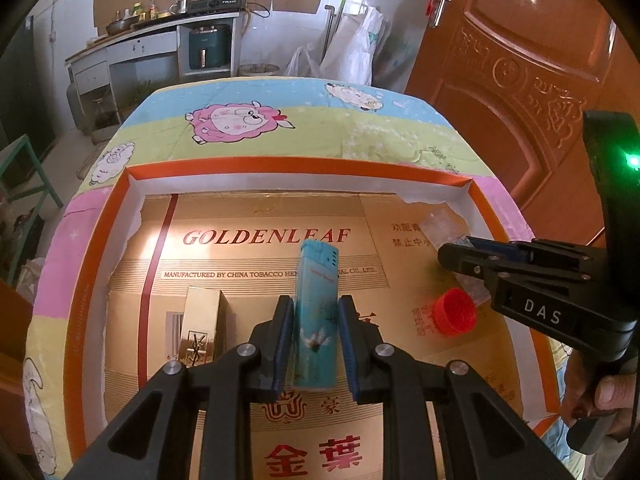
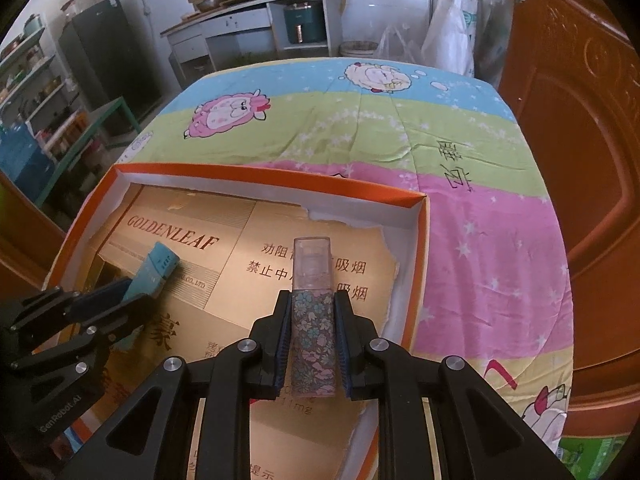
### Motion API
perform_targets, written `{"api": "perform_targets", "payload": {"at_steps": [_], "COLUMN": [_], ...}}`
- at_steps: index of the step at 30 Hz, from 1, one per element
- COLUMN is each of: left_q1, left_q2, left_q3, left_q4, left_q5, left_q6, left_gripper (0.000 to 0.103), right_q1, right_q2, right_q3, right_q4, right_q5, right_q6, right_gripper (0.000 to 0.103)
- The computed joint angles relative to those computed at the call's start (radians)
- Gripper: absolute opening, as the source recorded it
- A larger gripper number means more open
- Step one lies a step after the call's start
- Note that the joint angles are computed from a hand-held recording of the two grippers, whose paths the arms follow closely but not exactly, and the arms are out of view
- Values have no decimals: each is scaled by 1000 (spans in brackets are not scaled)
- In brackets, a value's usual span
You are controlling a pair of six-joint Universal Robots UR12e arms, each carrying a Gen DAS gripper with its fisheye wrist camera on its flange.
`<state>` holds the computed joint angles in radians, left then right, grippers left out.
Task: Organize rigid objects
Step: 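Lower the lighter and glitter tube into the box and open both tools, then withdraw both tools from the box toward the bottle caps on the bedspread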
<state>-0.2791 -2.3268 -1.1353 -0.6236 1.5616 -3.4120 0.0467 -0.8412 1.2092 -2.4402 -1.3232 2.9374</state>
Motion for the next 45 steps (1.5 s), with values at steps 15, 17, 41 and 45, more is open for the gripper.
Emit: {"api": "perform_targets", "payload": {"at_steps": [15, 17, 41, 45], "left_q1": [-10, -9, -42, -49], "left_q2": [64, 74, 267, 291], "left_q3": [-94, -106, -373, -410], "left_q4": [144, 155, 352, 368], "left_q5": [-1, -10, 112, 128], "left_q6": [-19, -23, 12, 19], "left_gripper": [36, 36, 36, 36], "right_q1": [-6, -6, -13, -11], "right_q2": [-54, -62, -282, -317], "right_q3": [73, 85, 409, 462], "right_q4": [-88, -97, -344, -375], "right_q5": [42, 41, 70, 71], "right_q6": [11, 15, 22, 26], "right_gripper": [29, 29, 29, 29]}}
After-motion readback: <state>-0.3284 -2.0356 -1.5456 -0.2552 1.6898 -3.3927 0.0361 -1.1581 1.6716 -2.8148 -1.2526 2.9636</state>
